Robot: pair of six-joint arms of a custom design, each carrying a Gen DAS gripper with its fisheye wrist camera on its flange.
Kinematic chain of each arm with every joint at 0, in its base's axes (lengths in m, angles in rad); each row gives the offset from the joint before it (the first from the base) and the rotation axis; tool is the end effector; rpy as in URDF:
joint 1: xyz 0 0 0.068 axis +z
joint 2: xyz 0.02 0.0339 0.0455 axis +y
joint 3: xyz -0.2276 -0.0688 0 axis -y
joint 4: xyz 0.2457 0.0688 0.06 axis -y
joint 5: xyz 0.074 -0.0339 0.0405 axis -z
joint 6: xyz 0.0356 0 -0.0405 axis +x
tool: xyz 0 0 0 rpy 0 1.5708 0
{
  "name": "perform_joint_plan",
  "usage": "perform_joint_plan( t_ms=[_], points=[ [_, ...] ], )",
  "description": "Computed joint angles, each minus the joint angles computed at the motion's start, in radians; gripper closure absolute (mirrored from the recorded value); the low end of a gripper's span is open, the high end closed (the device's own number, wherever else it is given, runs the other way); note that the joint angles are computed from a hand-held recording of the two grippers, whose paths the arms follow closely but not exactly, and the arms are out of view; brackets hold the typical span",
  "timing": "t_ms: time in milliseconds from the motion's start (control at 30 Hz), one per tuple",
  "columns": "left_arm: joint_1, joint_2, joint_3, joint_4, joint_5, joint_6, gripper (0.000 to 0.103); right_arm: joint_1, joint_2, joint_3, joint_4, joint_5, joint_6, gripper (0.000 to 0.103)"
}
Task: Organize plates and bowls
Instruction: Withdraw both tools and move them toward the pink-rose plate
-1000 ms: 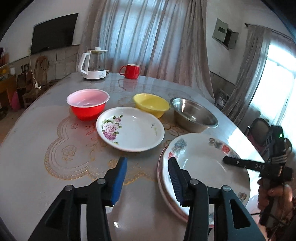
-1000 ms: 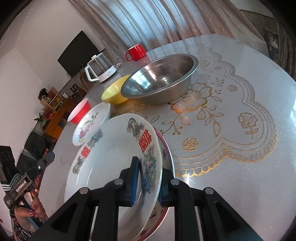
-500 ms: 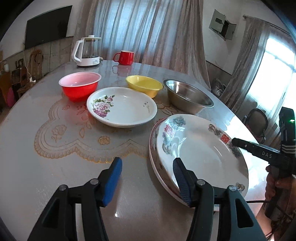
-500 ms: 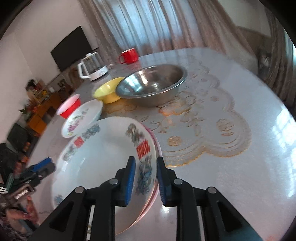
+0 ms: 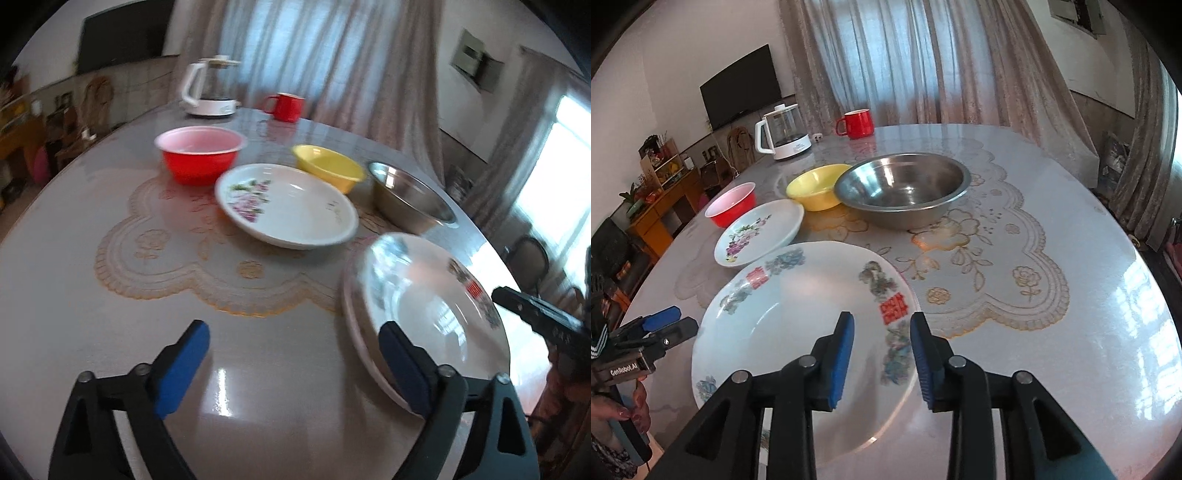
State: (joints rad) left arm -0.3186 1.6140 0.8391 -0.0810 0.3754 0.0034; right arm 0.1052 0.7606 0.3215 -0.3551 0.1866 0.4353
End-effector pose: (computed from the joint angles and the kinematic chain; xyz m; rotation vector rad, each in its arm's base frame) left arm 0.2975 -0.1119 0.1310 0.5593 2.3694 -0.5979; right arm 0.1791 0.0123 0.1425 0.4741 2.2996 0.0447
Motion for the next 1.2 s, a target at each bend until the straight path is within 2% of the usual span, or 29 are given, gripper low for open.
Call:
perform_joint_plan(
  t_ms=[133, 333, 567, 633, 700, 733, 800, 967, 1200],
  points=[
    [0.052, 0.053, 0.072, -0.05, -0.005, -0.041, 0.006, 0.037, 0.088, 0.059, 0.032, 0.013, -0.02, 0.062],
    [0.09, 0.115, 0.148, -0.104, -0.08, -0.077, 0.005, 0.067, 0.191, 0.137, 0.056, 0.03, -0.028, 0.062],
    [0.051, 0.108, 0.138, -0.068, -0.208, -0.057, 0.003, 0.078, 0.281, 0.19, 0.118, -0.008, -0.001, 0.059],
    [0.035, 0.104, 0.133, -0.057, -0.227, -0.049, 0.003, 0.075, 0.301, 0.201, 0.151, -0.037, 0.006, 0.047],
    [0.024, 0.1, 0.136, -0.051, -0.242, -0.039, 0.003, 0.065, 0.345, 0.224, 0.192, -0.093, -0.01, 0.022],
    [0.019, 0.102, 0.14, -0.049, -0.251, -0.033, 0.003, 0.064, 0.373, 0.244, 0.201, -0.121, -0.023, 0.02],
    [0.012, 0.104, 0.154, -0.05, -0.267, -0.027, 0.003, 0.075, 0.426, 0.291, 0.194, -0.144, -0.05, 0.02],
    [0.016, 0.116, 0.195, -0.065, -0.262, -0.034, 0.002, 0.133, 0.589, 0.458, 0.092, -0.076, -0.108, 0.02],
    [0.014, 0.157, 0.246, -0.076, -0.253, -0.028, 0.002, 0.136, 0.737, 0.597, 0.046, -0.059, -0.161, 0.02]
  ],
)
